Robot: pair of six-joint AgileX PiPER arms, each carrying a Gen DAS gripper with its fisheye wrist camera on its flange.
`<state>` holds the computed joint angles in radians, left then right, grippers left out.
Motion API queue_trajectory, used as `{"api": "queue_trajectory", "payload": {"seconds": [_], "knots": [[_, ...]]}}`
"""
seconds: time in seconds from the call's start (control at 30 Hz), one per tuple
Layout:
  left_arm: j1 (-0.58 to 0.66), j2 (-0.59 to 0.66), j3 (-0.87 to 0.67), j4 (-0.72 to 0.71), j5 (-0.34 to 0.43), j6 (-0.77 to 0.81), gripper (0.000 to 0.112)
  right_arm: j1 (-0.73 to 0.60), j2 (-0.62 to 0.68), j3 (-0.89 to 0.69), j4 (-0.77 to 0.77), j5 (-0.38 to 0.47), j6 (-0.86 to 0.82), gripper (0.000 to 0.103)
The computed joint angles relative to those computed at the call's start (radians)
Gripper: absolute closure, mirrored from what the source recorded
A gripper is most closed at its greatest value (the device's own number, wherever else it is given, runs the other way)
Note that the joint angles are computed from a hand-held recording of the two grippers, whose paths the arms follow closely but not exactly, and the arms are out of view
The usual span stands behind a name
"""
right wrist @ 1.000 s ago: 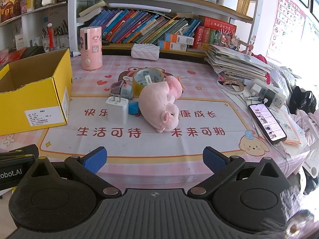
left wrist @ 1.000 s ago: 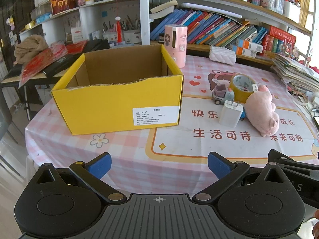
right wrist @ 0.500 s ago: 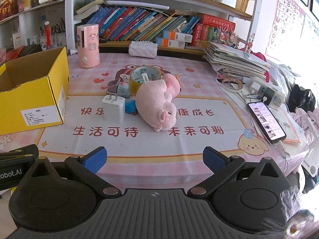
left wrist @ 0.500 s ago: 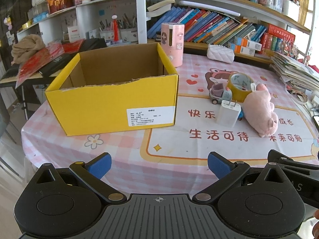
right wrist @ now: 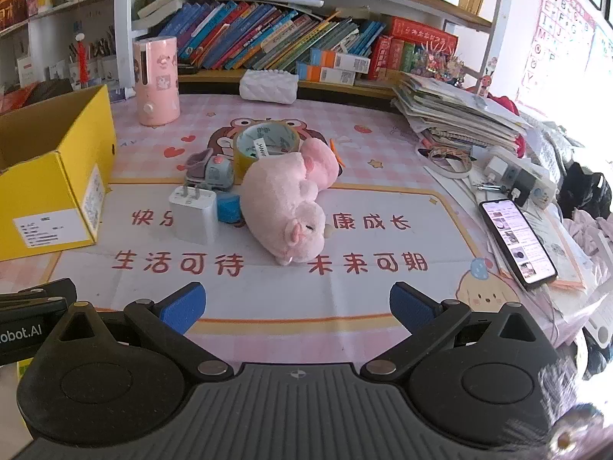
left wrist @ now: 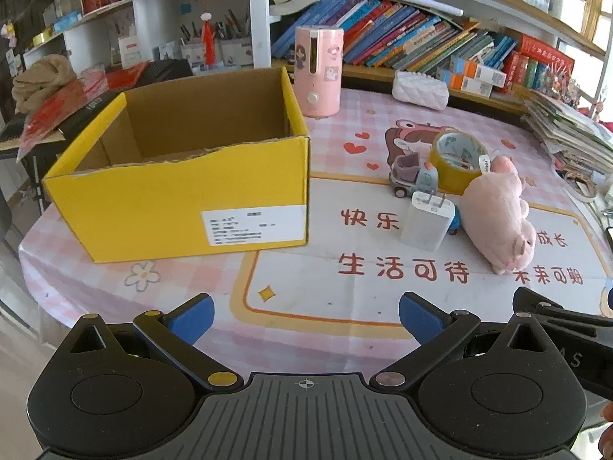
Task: Organize objects
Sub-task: 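Grasp the pink plush pig with the right gripper while the left tool approaches the white charger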
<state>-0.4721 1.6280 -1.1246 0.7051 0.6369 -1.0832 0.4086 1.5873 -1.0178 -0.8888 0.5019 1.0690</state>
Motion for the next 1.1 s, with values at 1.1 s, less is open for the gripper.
{"api": "queue_trajectory", "payload": {"seconds": [1.1], "knots": [[-0.047,0.294,-0.382,-0.072,0.202,-0.028,0.009,-0.300,0.437,-0.548,0.982,-0.081,-1.291,0.005]]}}
